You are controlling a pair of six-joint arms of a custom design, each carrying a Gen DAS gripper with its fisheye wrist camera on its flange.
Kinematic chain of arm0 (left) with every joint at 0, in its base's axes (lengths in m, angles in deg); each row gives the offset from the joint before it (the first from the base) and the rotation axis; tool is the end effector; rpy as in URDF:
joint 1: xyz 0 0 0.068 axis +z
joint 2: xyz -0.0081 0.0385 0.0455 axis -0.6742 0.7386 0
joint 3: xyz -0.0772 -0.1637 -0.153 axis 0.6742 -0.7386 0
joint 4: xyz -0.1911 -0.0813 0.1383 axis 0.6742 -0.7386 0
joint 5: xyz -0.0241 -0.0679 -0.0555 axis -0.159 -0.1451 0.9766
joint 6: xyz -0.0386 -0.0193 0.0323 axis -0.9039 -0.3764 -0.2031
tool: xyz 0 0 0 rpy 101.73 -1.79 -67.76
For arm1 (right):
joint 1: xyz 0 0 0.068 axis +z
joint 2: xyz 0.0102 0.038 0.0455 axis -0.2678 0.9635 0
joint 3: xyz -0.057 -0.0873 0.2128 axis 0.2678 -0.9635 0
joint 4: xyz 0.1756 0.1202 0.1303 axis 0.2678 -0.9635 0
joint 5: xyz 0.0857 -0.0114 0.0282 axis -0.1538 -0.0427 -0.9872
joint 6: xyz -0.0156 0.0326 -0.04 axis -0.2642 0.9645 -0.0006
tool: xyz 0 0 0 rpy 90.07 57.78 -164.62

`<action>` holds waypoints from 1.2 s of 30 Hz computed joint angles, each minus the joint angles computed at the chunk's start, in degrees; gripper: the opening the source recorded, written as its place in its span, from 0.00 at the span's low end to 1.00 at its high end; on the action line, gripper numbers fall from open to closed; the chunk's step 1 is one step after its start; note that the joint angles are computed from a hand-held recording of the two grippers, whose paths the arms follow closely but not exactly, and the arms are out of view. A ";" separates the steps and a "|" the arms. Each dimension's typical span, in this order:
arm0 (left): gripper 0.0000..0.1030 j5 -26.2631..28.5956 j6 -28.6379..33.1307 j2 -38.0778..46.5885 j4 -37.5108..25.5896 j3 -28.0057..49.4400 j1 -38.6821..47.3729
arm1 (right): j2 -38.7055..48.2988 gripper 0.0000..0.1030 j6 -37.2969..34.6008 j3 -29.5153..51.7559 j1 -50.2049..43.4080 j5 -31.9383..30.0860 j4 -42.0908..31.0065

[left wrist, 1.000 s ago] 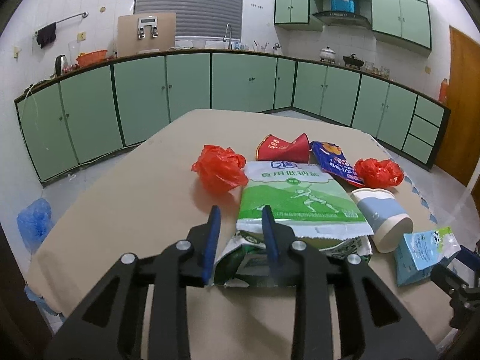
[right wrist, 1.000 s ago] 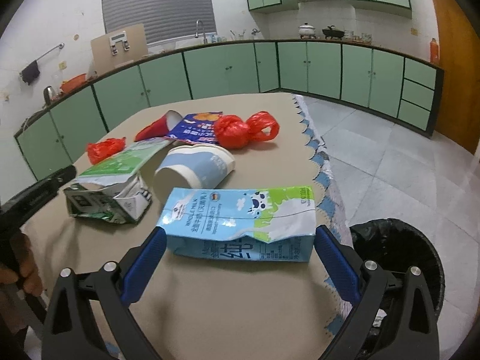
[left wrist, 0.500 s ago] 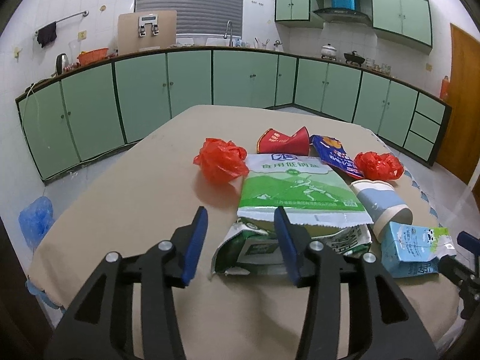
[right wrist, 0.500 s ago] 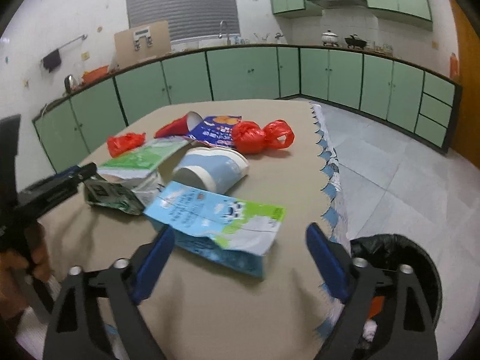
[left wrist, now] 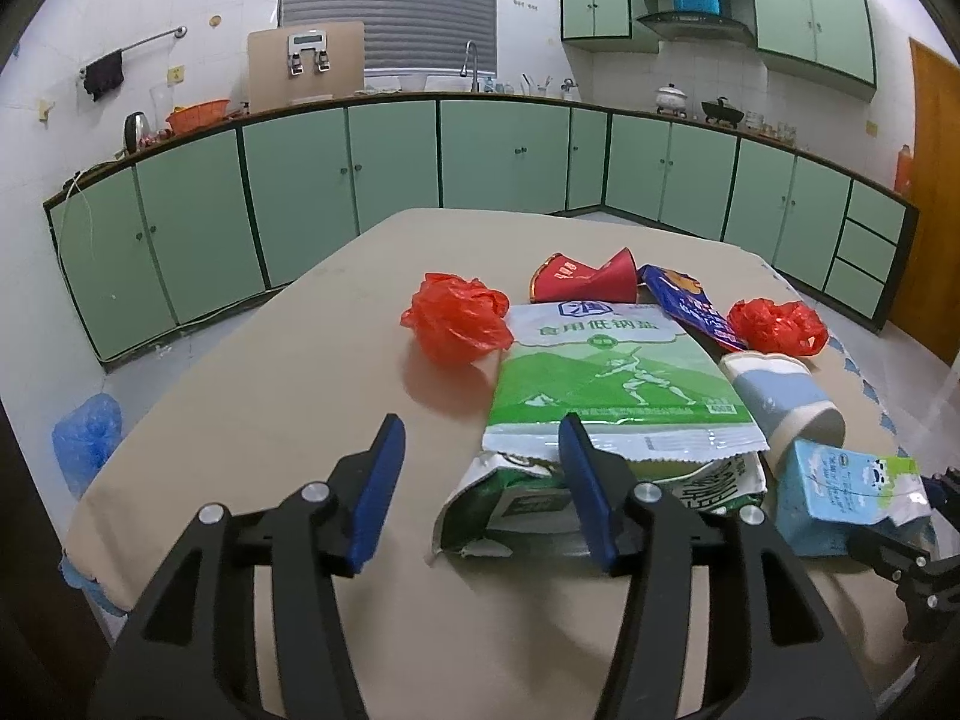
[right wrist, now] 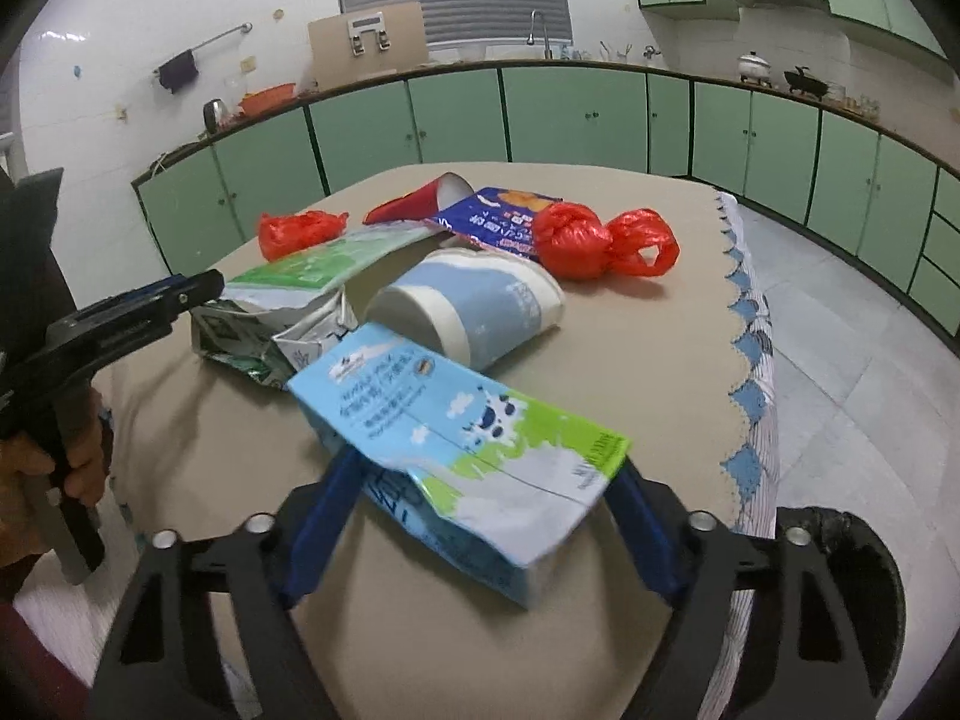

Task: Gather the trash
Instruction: 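Grasp the milk carton with the right gripper while the left gripper lifts the green-white bag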

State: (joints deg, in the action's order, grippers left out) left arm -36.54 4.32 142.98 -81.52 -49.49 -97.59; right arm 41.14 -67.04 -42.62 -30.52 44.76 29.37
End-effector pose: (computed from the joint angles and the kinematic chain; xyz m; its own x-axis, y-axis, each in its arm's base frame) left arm 0.1593 -0.1777 0.0661 -0.4860 -0.2675 -0.8320 -0.4852 0.8744 0.0023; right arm 0.2930 -0.0525 0.0505 -0.5380 -0.3643 -0.7601 -0.6882 0.7106 0.1465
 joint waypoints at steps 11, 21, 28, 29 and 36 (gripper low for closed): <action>0.60 0.47 -1.45 -1.46 -0.76 -0.52 -2.92 | -7.51 0.51 -2.56 -3.63 -5.33 -4.54 -7.55; 0.62 -0.51 -0.59 1.80 -2.28 4.13 -7.21 | -15.20 0.50 2.27 -8.26 -12.08 -6.75 -6.20; 0.62 1.80 -2.24 0.60 0.60 -0.45 -4.60 | -15.51 0.50 3.71 -8.48 -11.95 -6.13 -4.69; 0.62 1.94 -1.62 0.24 1.75 -1.24 -4.30 | -15.37 0.50 3.95 -8.51 -11.83 -5.99 -4.46; 0.62 7.21 10.95 -1.22 20.42 -9.12 0.02 | -15.66 0.50 4.89 -9.97 -11.09 -4.73 -2.67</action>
